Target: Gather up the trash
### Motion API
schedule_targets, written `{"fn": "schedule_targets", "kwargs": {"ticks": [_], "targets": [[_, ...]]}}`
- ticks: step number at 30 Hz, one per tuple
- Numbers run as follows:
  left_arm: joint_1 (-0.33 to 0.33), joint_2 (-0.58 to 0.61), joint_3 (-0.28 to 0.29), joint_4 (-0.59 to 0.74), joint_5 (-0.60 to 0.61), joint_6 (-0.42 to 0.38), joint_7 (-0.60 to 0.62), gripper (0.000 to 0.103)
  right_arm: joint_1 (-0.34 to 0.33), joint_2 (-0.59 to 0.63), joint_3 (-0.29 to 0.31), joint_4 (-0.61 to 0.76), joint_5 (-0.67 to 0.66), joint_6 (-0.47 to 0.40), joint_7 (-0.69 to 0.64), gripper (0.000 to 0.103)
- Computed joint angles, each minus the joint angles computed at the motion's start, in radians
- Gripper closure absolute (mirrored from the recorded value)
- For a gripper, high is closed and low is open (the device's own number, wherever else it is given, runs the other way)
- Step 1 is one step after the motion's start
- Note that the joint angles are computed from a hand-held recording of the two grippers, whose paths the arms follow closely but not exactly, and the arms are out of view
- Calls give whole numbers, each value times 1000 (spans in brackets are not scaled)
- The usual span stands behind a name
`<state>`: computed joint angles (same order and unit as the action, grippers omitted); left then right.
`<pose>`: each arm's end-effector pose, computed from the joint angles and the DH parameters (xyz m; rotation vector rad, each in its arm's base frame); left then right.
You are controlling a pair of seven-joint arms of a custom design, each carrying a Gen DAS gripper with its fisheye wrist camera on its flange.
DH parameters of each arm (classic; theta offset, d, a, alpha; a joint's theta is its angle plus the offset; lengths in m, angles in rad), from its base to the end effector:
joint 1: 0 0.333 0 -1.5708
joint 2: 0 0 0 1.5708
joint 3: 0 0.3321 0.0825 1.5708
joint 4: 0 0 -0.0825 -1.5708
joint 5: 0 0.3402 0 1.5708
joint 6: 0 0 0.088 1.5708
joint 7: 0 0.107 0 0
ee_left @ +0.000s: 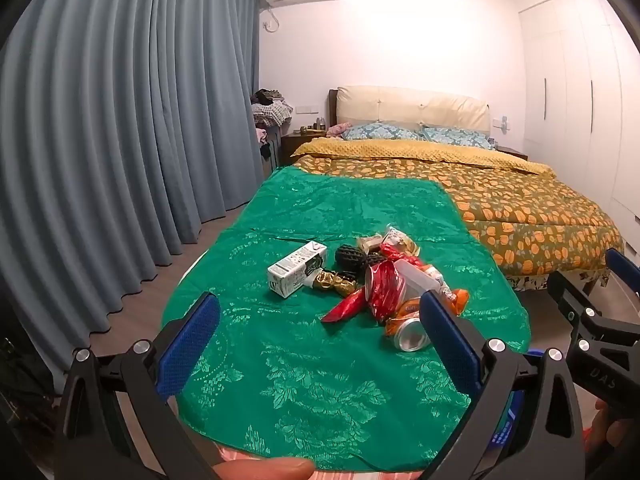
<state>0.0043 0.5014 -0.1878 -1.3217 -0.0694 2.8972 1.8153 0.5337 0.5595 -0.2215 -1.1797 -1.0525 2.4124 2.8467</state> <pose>0.7113 -0.0860 0.6096 -1.3312 1.7940 -1.0268 0.6778 0.2687 0.5760 -1.3134 1.7803 -1.2838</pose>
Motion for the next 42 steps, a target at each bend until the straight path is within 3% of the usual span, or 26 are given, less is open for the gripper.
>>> {"fn": "schedule_targets", "kwargs": {"ticks": [42], "targets": [[-1, -33, -3, -52, -6, 1, -3, 4, -3, -11, 5, -15, 8, -1, 0, 4]]}}
